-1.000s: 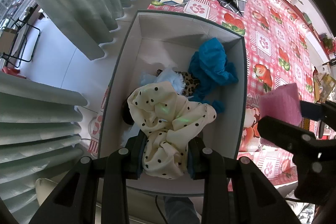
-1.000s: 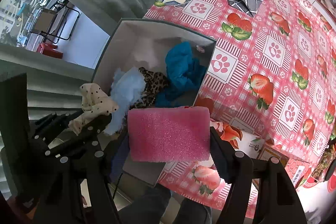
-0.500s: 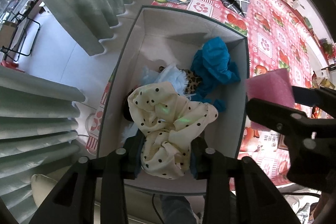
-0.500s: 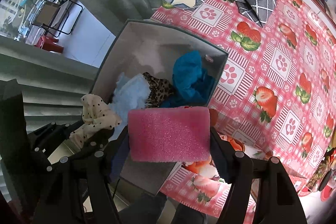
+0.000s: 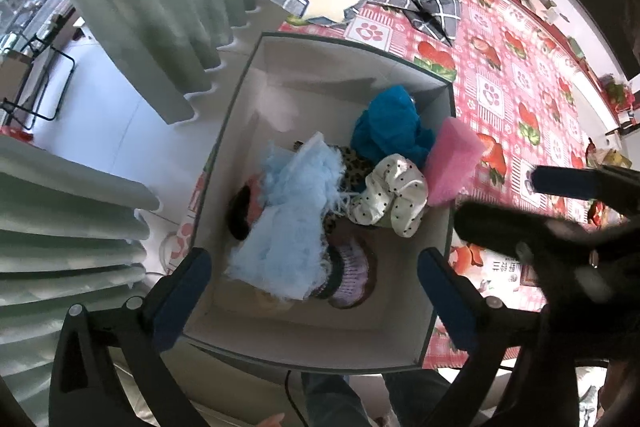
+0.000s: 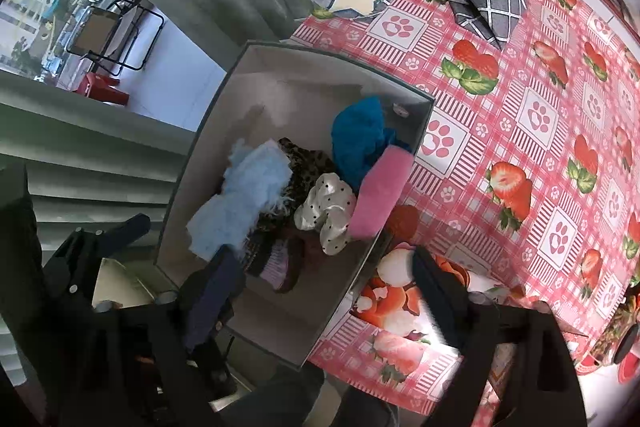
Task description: Organize soft objects
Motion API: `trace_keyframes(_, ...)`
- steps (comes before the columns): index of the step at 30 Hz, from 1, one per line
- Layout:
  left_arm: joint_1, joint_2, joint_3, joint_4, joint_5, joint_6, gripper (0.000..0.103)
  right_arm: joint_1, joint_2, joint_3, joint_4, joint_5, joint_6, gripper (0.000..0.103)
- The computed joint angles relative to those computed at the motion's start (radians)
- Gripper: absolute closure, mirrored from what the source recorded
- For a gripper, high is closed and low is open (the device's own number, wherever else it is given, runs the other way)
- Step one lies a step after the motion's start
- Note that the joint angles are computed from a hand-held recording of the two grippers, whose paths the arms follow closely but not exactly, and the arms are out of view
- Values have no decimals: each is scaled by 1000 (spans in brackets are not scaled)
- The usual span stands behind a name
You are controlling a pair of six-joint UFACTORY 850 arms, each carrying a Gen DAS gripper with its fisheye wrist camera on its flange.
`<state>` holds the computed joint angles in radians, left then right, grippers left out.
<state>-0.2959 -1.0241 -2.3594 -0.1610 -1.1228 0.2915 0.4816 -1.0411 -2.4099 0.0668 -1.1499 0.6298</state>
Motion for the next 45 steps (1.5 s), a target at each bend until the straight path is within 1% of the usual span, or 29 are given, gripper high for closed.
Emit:
trace_keyframes(1,-1,5,6,6,9,0,0,2,19,29,-11,21,5,0)
trace_keyframes(4,-14,50,70,88,80,-33,0,8,46,67,-43,37,21,0)
trace_keyframes(5,-12,68,97,77,105,-20,0,11,58,83,-53,44,27,0)
trace_keyframes(6,-6,73,102,39,102,4,0,13,69,99,-62,50,33,0)
trace_keyframes(8,5,62,78,-18,60,23,0,16,91,130,-76,63,48,0)
trace_keyframes(10,7,63,79,-31,42,21,0,19,109,154,-86,72,61,0)
trace_keyframes(14,-1,100,145,8,68,24,1,24,146,209,-84,95,75,0)
trace_keyframes(24,-3,184,282,5,106,54,0,47,190,279,-96,114,97,0)
trace_keyframes(36,-5,215,329,3,123,69,0,63,198,288,-112,108,111,0)
trace_keyframes(45,-2,217,333,1,119,60,0,65,193,281,-107,99,109,0)
